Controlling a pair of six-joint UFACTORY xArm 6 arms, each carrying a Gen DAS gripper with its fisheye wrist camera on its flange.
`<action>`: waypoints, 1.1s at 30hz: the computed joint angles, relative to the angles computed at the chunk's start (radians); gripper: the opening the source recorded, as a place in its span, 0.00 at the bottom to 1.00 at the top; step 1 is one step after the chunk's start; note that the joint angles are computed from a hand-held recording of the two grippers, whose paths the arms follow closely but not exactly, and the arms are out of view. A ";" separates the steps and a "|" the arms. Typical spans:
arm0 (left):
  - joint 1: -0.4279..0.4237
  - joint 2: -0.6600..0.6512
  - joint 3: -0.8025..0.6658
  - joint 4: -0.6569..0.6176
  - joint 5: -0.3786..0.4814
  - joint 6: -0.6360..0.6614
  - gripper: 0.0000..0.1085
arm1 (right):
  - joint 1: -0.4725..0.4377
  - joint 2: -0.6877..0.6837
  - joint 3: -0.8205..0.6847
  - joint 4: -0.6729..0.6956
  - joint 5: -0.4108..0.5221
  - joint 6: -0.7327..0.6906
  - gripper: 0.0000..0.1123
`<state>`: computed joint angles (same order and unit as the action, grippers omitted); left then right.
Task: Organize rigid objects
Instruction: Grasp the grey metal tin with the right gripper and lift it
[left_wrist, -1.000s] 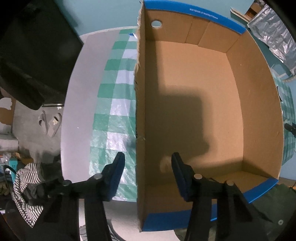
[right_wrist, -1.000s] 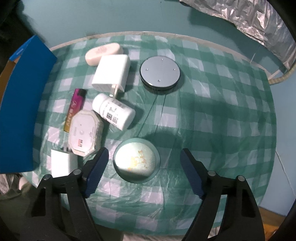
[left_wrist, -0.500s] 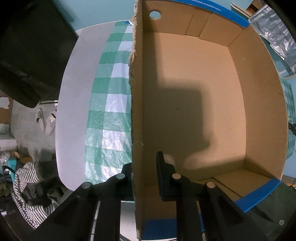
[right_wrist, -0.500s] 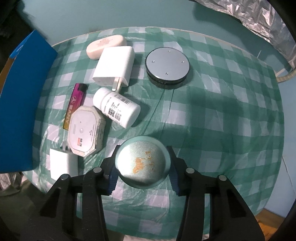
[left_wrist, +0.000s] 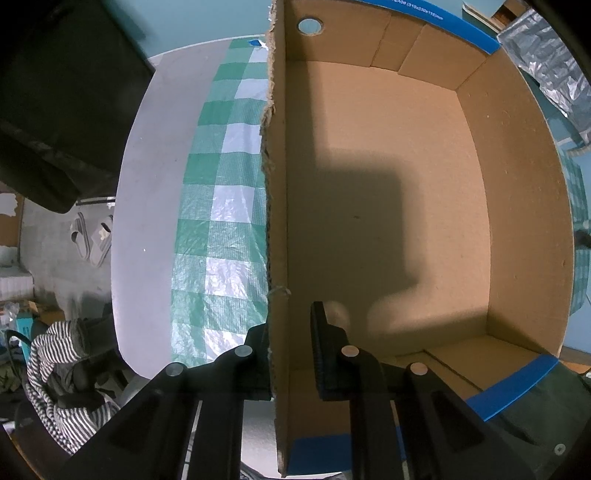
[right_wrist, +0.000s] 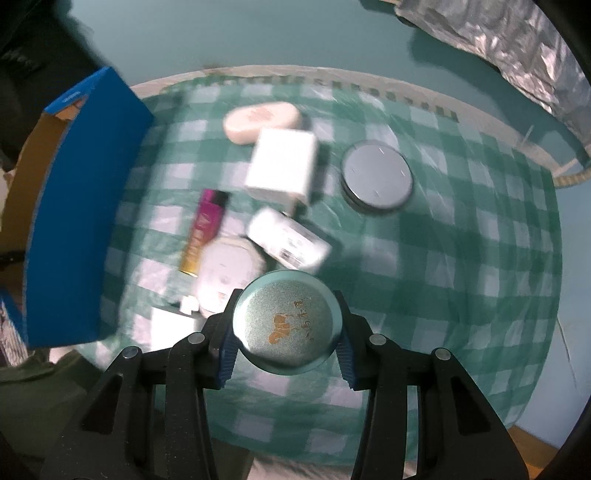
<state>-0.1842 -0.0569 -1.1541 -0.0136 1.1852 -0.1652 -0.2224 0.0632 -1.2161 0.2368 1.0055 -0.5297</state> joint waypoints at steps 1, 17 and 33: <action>0.002 0.001 0.000 -0.001 0.000 0.003 0.13 | 0.009 0.001 -0.015 0.010 0.012 -0.003 0.40; 0.024 -0.004 0.013 -0.032 0.007 0.040 0.13 | 0.183 0.109 -0.290 0.092 0.130 -0.026 0.40; 0.063 -0.017 0.038 -0.058 -0.012 0.067 0.13 | 0.337 0.271 -0.566 0.150 0.211 -0.041 0.40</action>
<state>-0.1212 -0.0737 -1.1160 -0.0717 1.1734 -0.0981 0.1148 0.3346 -1.7818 0.3869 1.2168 -0.5712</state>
